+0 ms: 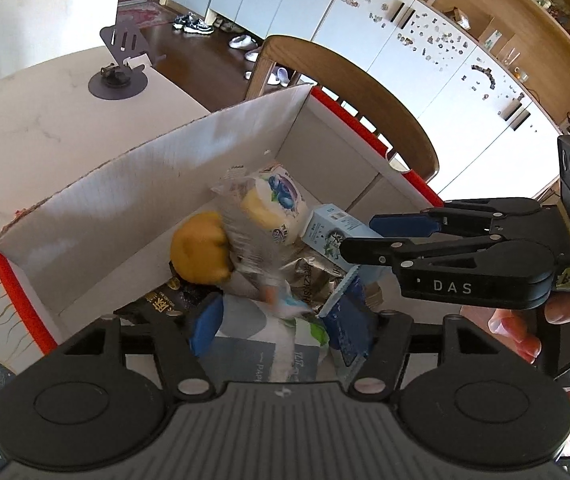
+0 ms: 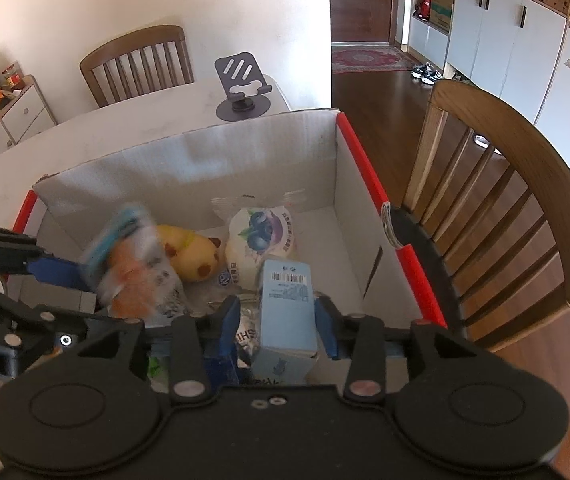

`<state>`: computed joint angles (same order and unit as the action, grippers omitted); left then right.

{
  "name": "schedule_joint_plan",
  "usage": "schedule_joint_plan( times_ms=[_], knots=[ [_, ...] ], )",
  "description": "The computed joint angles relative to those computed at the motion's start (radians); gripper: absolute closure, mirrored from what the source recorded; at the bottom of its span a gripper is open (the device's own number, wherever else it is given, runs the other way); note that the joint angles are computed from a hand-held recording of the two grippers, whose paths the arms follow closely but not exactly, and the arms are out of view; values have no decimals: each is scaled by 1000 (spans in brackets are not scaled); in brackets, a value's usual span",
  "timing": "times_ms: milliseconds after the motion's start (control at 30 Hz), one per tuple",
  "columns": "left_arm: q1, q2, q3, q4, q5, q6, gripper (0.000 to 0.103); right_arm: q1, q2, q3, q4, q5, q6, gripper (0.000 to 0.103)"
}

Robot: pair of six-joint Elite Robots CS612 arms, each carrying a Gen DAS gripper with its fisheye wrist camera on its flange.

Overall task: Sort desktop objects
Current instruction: 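Open left tool to drop the sausage packet while right tool releases the carton, then withdraw both open tools up and away from the red shoebox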

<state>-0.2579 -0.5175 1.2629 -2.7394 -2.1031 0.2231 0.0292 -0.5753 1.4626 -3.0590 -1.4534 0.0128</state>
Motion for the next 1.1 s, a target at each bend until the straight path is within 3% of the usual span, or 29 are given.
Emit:
schedule_joint_plan(
  times_ms=[167,267,467,600,1100],
  knots=[
    [-1,-11,16,-20,9,3,39,-2,-10,14,-13,23,-11,58],
    [0,-16,27,-35,12,1,39,-2,-16,26,-27,35,-23,47],
    [3,-32,53,-69,20,-1,38,-1,-29,45,-43,61,-30,46],
    [5,-47,79,-110,26,-1,29,-1,-42,67,-71,81,-32,38],
    [14,-96,166,-212,82,10,27,13,-83,140,-159,95,-6,31]
  ],
)
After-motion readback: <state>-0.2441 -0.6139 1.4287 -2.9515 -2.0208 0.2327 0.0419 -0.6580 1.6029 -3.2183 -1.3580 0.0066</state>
